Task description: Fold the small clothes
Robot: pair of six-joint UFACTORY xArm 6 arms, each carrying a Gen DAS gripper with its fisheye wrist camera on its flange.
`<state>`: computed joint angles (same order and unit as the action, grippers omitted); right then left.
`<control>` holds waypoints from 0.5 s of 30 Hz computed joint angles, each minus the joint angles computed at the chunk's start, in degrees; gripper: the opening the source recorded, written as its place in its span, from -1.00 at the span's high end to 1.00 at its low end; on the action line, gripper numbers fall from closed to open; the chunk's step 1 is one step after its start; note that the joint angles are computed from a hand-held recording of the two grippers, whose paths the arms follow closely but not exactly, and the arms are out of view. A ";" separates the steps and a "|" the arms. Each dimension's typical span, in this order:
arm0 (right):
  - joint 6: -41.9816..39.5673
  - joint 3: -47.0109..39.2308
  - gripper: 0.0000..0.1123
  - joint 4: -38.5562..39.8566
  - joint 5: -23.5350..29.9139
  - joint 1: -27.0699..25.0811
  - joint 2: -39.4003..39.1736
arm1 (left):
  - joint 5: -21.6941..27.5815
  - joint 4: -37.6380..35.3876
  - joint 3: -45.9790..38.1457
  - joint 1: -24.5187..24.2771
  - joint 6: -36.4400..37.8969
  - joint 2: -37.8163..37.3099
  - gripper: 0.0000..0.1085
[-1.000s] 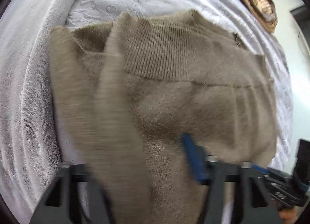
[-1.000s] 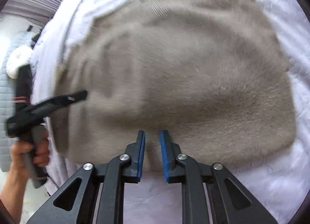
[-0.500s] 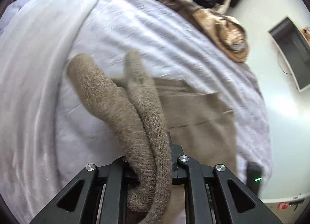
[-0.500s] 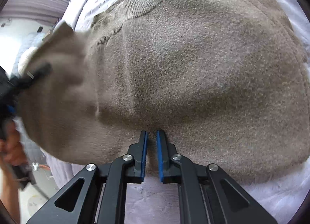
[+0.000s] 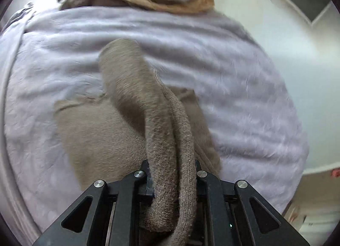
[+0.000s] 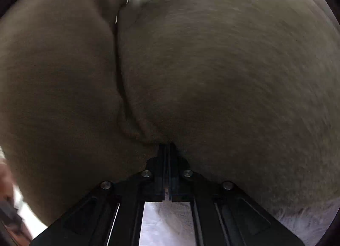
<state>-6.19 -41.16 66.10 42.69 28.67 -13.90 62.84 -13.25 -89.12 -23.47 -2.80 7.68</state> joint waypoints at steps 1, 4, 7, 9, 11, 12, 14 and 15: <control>-0.65 0.84 1.00 1.50 0.29 -0.59 -0.69 | 0.12 0.13 -0.44 -0.79 0.36 1.29 0.69; 0.71 5.01 0.99 3.82 0.35 -3.10 -5.92 | 0.05 1.64 -1.23 -2.41 0.10 3.12 0.68; 2.81 9.20 0.92 3.33 -1.14 -6.52 -12.27 | -0.35 -1.87 -0.26 -2.08 1.76 2.47 0.33; 3.07 10.53 0.86 2.99 -1.64 -8.94 -14.40 | -2.68 -7.92 1.62 -1.51 3.04 0.70 -0.23; 0.94 10.64 0.86 4.52 -0.41 -12.36 -14.17 | -4.80 -8.17 1.54 -2.73 2.48 0.22 -0.50; -0.11 10.12 0.86 5.39 0.92 -14.09 -13.11 | -5.51 -7.22 1.12 -3.39 2.46 -0.07 -0.49; -2.35 9.64 0.86 8.36 2.12 -16.34 -11.90 | -7.61 -5.01 1.61 -3.92 1.78 -1.55 -0.50; -3.84 9.79 0.86 10.37 2.76 -17.95 -11.67 | -9.23 -3.73 2.62 -3.76 0.62 -2.75 -0.50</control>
<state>-10.04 -31.37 76.47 45.44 10.72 -25.57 53.61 -16.98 -86.50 -27.23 -2.18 4.94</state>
